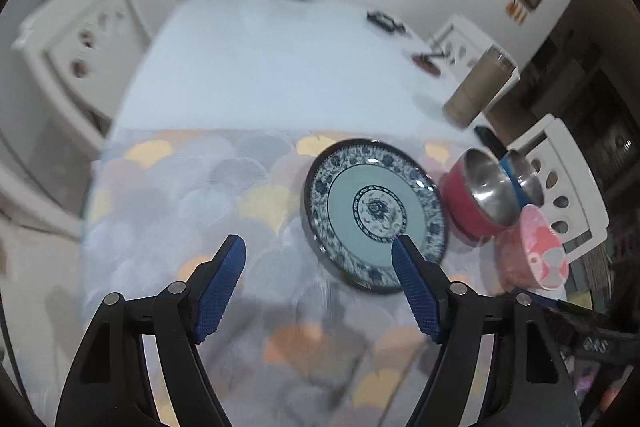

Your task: Organize plates and bowls

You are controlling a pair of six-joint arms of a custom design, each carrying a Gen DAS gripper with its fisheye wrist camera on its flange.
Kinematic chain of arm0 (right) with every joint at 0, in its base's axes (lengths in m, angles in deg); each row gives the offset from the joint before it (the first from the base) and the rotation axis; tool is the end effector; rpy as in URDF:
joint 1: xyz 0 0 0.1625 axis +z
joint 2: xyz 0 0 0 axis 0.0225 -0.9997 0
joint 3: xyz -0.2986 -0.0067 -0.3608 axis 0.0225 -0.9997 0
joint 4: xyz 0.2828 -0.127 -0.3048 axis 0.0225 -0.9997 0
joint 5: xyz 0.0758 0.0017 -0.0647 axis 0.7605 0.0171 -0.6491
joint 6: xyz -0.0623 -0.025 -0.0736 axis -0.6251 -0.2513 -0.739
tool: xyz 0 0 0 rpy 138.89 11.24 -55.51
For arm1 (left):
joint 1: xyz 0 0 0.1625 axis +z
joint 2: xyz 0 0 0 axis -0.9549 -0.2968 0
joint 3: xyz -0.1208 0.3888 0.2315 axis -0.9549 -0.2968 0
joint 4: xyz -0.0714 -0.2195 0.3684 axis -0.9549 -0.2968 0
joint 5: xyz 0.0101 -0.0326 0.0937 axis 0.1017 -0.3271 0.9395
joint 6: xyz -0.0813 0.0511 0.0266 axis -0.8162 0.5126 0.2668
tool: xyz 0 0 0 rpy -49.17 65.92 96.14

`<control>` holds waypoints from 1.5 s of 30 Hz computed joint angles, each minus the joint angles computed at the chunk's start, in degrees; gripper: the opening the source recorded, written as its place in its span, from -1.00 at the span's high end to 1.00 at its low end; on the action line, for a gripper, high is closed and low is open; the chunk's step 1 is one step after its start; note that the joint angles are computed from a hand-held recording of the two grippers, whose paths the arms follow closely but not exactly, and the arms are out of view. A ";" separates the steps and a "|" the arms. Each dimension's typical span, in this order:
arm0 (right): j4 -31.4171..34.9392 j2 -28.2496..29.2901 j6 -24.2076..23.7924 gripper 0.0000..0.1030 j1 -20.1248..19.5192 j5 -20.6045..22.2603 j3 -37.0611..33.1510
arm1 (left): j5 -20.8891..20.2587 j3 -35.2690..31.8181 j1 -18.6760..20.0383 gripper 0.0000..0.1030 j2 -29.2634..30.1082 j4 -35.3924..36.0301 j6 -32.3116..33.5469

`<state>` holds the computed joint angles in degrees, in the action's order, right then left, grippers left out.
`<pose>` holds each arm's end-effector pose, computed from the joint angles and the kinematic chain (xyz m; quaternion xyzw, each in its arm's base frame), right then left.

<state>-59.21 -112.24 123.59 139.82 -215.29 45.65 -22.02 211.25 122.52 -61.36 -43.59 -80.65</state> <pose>0.4029 -0.2503 0.1104 -0.2634 -0.8656 0.3547 0.2358 -0.1638 -0.4449 0.3179 0.3641 0.9193 -0.0766 0.1287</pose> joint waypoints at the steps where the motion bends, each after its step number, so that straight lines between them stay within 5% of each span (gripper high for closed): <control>1: 0.04 -0.03 0.00 -0.39 -0.62 0.13 0.18 | -0.66 -0.38 0.81 -0.38 1.74 -0.61 0.58; 6: -0.10 0.41 -0.59 -0.39 -4.04 -0.36 1.03 | -3.17 -2.54 3.65 -0.31 9.26 -3.73 4.09; 9: -1.74 1.54 -2.97 -0.37 -6.58 -0.78 1.07 | -4.35 -4.02 5.12 0.03 12.99 -4.64 6.02; 12: -3.63 2.79 -4.88 -0.23 -8.66 -0.61 0.85 | -5.57 -5.50 6.48 0.15 15.66 -4.81 7.32; 23: -3.11 4.72 -5.76 0.06 -11.89 -2.52 0.37 | -11.48 -8.48 9.30 0.44 19.69 -5.49 10.45; 29: -3.82 5.74 -9.51 0.19 -12.34 -3.34 -0.47 | -12.95 -8.43 9.56 0.53 19.58 -4.67 11.10; 36: -3.58 6.08 -11.26 0.26 -11.71 -3.28 -0.39 | -9.02 -5.98 7.61 0.53 17.02 -4.73 12.77; 45: -5.38 6.18 -10.10 0.26 -7.50 1.07 0.75 | -6.84 -0.78 6.40 0.53 6.23 -0.05 8.93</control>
<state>-64.59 -106.06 113.49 132.33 -214.23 46.40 -28.87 210.47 128.91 -55.13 -43.63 -71.72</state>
